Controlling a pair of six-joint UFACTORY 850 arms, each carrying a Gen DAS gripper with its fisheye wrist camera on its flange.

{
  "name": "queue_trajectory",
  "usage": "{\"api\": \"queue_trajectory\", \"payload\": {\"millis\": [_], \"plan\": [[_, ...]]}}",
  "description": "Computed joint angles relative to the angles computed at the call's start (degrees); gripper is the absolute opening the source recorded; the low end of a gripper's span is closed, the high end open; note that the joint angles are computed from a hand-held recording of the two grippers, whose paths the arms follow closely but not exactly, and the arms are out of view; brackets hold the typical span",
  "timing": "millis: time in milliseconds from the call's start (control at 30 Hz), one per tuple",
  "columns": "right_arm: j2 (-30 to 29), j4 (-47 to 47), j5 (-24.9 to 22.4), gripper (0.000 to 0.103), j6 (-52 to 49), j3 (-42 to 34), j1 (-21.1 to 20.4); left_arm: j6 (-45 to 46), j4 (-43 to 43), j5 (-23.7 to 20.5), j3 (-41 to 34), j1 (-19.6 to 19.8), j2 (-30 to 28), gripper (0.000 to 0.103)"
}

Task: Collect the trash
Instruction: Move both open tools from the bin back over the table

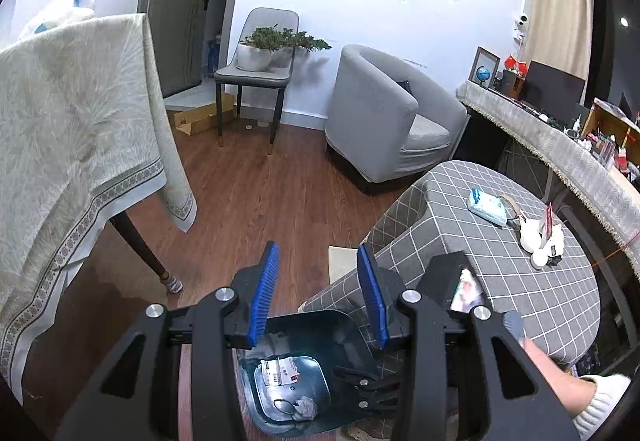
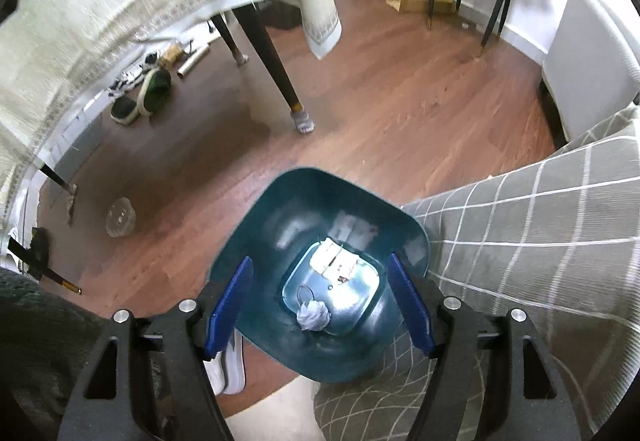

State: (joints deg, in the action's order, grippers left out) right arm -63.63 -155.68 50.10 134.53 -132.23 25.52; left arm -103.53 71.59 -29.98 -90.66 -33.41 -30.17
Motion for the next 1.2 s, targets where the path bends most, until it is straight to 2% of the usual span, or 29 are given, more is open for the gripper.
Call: {"api": "queue_trajectory", "payload": {"millis": [400, 800, 1200], "plan": [[7.99, 15.27, -5.74, 0.071, -14.27, 8.8, -3.35, 1.22, 0.34, -0.46, -5.74, -0.93, -3.55, 0.052], [12.53, 19.63, -11.46, 0.074, -19.1, 12.96, -7.87, 6.99, -3.77, 0.81, -14.52, -1.86, -9.7, 0.067], [13.92, 22.09, -15.66, 0.081, -20.69, 14.92, -13.25, 21.56, -15.89, 0.92, -29.66, -3.11, -19.8, 0.075]]}}
